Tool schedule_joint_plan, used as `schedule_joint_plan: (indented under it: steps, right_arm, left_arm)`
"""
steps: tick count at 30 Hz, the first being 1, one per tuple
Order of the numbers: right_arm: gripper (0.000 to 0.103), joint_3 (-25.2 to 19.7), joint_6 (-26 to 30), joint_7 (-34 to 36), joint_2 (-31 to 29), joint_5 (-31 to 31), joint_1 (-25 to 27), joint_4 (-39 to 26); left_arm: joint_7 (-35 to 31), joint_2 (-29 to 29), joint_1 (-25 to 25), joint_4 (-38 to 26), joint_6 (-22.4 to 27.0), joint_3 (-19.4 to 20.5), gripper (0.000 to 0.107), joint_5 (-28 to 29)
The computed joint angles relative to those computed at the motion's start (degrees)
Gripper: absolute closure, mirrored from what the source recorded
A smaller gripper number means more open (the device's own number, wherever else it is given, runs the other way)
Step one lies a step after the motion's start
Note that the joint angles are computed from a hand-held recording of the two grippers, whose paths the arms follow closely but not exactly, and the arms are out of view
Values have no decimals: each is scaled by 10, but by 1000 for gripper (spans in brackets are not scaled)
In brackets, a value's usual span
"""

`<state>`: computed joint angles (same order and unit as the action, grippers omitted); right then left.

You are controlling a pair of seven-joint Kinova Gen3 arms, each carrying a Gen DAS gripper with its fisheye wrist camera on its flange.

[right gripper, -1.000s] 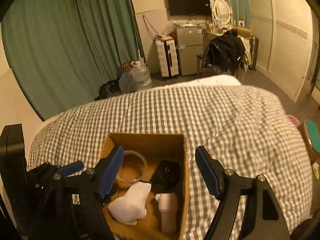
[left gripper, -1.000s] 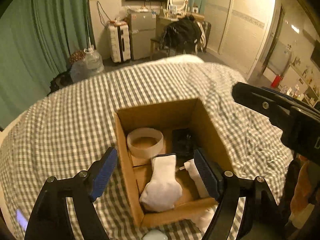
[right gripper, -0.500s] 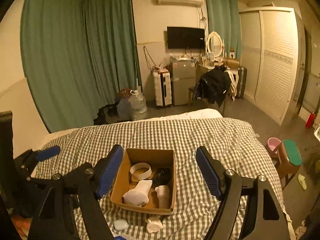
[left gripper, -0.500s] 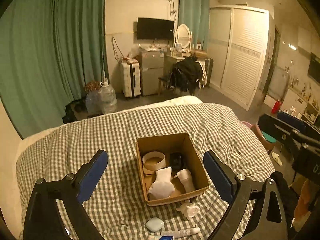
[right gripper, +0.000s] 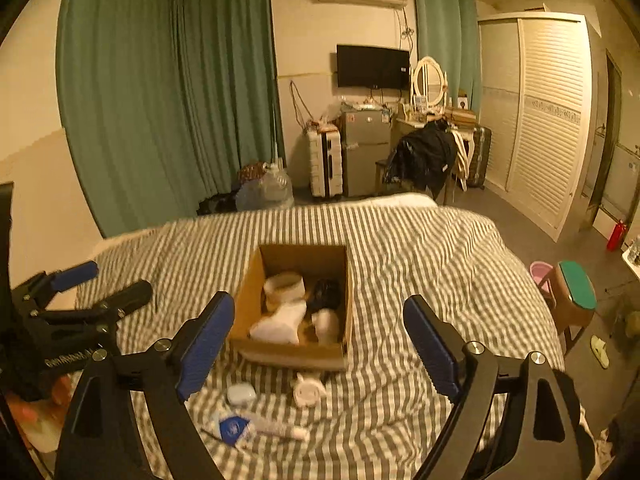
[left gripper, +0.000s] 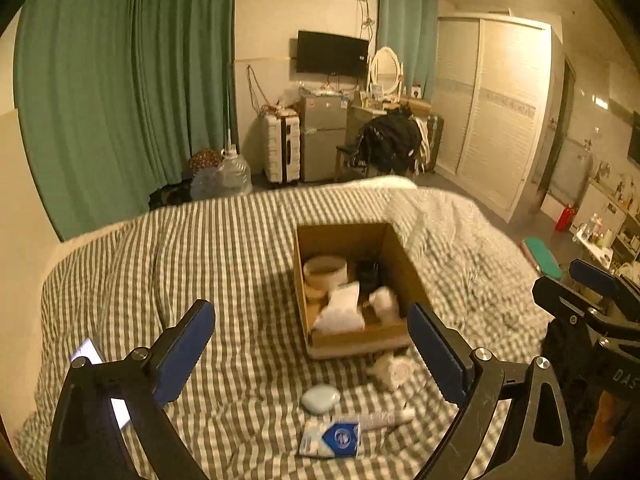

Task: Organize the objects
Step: 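Grasp the blue tissue pack with the left gripper while the right grasps the toothpaste tube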

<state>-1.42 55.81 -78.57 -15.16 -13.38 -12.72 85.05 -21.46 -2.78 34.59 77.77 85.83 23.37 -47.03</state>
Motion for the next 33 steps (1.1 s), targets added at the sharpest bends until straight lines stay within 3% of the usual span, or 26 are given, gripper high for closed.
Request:
schedule_joint_plan:
  steps: [7,13,19,26,28,30,33]
  right_arm:
    - [17,2,-39,3,-14,8,6,126]
    - [17,-18,-62,4,11,32,5,182]
    - [17,-29,-78,-9,36,46,-1,213]
    - [17,-27,-75,-4,64,42,-6,218]
    - [17,-26,-69,0,72,38,-6,214]
    - [17,-28,-64,0,78,38,-6,211]
    - [17,-30,-56,2,85,37,-7,205]
  left_arm:
    - [83,0,4,121,-34,-2,8,37]
    - [88,12,-4,192,-104,-27,8,112]
    - [30,25,-20,224,-185,-51,8,192]
    - [-76,55,-46,224,-229,-86,8,288]
    - [-107,50,-64,238,-260,-99,14,325]
    - [-132,51,-79,245,-273,-107,31,359]
    - [-139,37,-88,259,-291,-108,33,372]
